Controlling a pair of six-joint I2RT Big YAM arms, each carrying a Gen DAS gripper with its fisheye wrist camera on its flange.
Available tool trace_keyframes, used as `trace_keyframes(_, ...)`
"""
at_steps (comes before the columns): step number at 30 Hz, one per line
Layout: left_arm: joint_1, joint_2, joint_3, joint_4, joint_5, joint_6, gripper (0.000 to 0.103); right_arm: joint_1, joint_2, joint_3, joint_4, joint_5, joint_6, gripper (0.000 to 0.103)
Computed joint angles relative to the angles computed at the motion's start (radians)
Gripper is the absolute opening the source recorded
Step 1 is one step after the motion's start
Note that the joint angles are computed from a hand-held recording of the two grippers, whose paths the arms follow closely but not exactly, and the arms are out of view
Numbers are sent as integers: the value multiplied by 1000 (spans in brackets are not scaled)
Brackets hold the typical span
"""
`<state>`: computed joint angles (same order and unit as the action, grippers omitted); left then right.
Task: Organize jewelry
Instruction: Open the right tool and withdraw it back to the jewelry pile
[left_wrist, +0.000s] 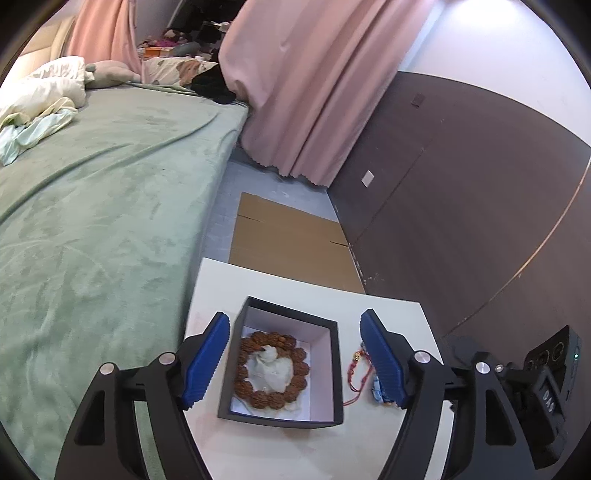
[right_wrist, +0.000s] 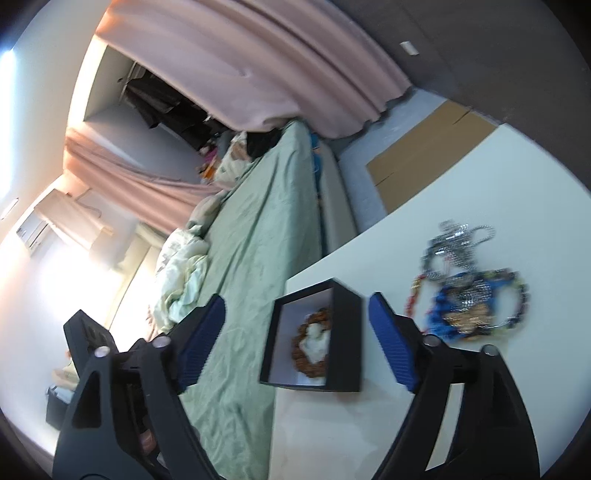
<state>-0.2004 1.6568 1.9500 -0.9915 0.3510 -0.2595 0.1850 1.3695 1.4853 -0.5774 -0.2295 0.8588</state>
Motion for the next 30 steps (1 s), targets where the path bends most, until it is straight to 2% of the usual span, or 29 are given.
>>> trace_keyframes(5, -32, 5, 1, -7, -6, 19, 74, -38, -26, -10, -63, 17, -8, 83)
trace_keyframes(10, -65, 13, 3, -6, -17, 33, 81, -77, -50, -28, -115, 13, 10, 83)
trace_keyframes(15, -104, 22, 5, -1, -22, 59, 87, -128, -70, -58, -158, -24, 47, 83)
trace_keyframes(20, -142, 36, 10, -7, -27, 84, 87, -171, -88, -80, -202, -55, 77, 83)
trace_keyframes(24, -164, 49, 12, -8, -26, 93, 87, -206, -102, -113, -198, -108, 108, 83)
trace_keyframes(26, -174, 53, 10, -5, -27, 93, 85, -223, -102, -132, -185, -146, 129, 80)
trace_keyframes(30, -191, 62, 10, -2, -37, 89, 81, -246, -78, -146, -185, -212, 159, 65)
